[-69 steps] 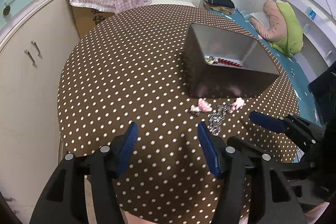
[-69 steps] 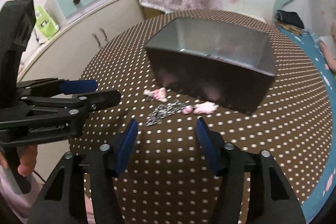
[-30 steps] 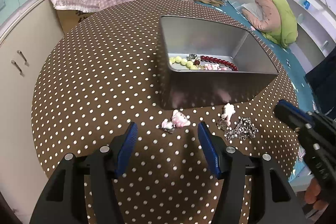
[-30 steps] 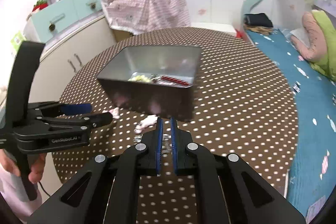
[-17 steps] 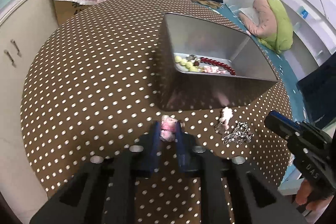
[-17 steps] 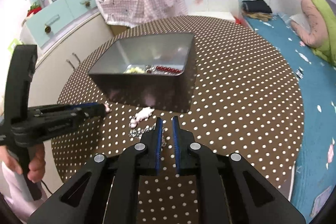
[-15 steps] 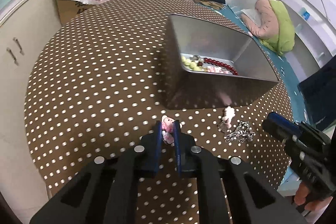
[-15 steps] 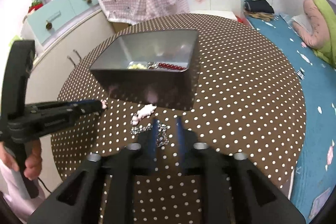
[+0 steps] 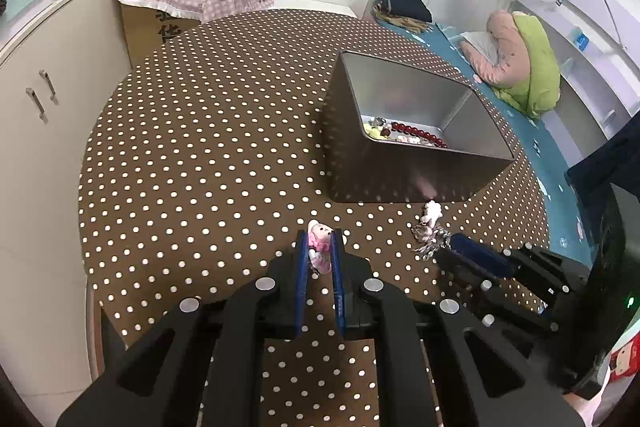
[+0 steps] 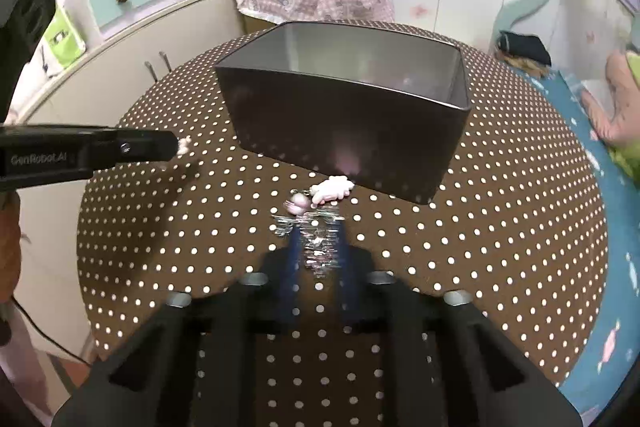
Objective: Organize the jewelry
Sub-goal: 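Grasp the silver chain with the right tool while the left grasps a pink bunny charm, then carry the chain and bunny charm into the tin and open both tools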
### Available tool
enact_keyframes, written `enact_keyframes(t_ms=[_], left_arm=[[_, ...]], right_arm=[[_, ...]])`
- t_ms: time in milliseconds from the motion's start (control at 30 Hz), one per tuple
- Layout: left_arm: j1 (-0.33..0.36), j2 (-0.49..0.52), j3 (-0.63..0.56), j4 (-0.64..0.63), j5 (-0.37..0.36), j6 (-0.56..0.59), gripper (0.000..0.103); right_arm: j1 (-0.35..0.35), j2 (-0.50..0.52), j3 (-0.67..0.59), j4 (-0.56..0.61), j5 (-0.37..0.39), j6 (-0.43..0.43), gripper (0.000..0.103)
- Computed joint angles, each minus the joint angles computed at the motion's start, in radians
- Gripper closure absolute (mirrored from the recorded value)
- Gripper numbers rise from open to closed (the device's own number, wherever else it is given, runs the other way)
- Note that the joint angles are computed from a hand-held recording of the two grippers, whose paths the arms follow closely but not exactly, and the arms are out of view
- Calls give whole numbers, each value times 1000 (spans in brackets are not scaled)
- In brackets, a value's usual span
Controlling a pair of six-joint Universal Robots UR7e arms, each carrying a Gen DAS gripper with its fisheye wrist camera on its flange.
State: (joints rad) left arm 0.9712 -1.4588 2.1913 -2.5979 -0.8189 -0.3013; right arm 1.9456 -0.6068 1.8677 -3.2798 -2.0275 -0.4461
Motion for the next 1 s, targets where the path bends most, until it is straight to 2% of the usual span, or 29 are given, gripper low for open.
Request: enact_keyframes(t_ms=[233, 600, 767, 1000], left_arm=[[-17, -18, 5, -1, 5, 9, 93], [-38, -8, -14, -19, 1, 41, 93], [-58, 6, -43, -42, 8, 74, 93], [-70, 64, -124, -104, 2, 166, 93]], right_arm=[[-14, 8, 1, -50, -12, 21, 92], [13, -101, 61, -133, -27, 27, 92], [37, -121, 35, -159, -27, -12, 92], [62, -102, -68, -131, 5, -49, 92]])
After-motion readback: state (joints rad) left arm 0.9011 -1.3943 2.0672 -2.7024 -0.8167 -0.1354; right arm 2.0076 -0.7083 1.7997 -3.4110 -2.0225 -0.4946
